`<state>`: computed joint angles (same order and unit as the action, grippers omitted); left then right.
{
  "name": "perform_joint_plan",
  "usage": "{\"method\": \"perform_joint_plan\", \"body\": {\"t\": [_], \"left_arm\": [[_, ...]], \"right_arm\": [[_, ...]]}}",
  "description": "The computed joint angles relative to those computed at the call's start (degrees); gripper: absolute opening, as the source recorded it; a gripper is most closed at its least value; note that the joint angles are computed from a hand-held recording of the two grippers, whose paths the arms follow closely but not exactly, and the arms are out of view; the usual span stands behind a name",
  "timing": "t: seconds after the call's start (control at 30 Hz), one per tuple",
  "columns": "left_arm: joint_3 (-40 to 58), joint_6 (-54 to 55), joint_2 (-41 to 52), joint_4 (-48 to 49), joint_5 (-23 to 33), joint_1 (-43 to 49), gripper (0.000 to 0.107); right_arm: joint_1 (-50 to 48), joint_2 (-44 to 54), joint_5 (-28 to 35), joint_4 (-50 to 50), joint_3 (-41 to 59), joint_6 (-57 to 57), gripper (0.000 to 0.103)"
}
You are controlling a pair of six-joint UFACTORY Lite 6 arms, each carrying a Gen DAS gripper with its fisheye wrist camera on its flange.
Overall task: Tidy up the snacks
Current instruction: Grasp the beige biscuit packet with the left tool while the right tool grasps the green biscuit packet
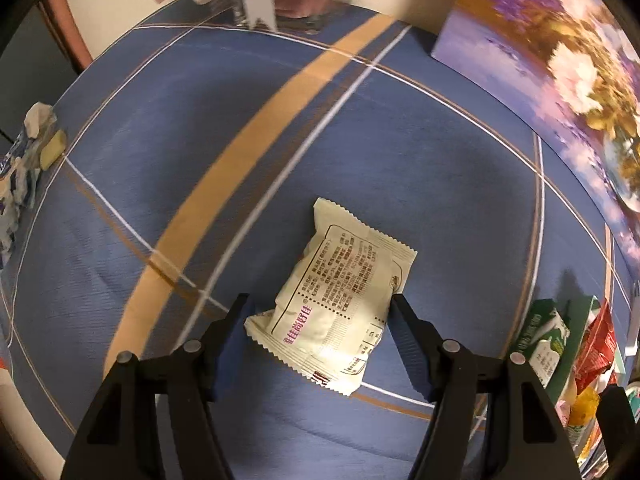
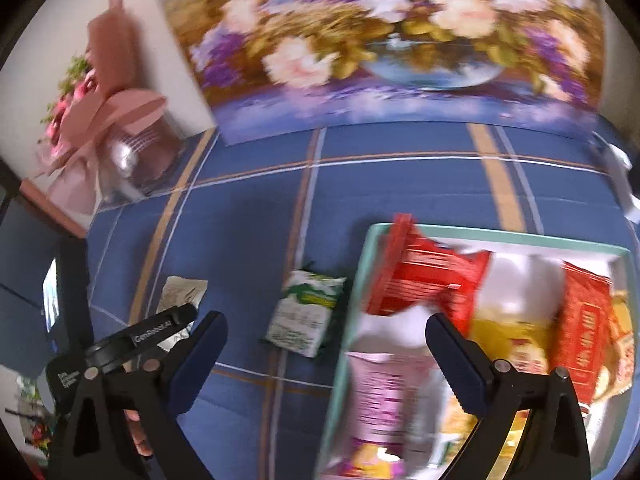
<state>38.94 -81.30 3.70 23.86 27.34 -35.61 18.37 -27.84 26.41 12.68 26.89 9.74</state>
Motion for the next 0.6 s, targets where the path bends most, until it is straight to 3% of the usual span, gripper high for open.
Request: {"method": "perform_joint_plan", "body": {"t": [0.23,0.6], "left_arm": [[-3.1,2.8,-2.8,-2.4,-2.0,3.3,0.070],[-5.9,6.3,-6.1,-5.4,-3.4,5.1,0.070]], "right_arm": [[5.7,11.8,-3.0,1.3,5.0,1.8,0.084],[9.5,23.1,-5.5,-10.0,9.1,14.8,0.068]]}}
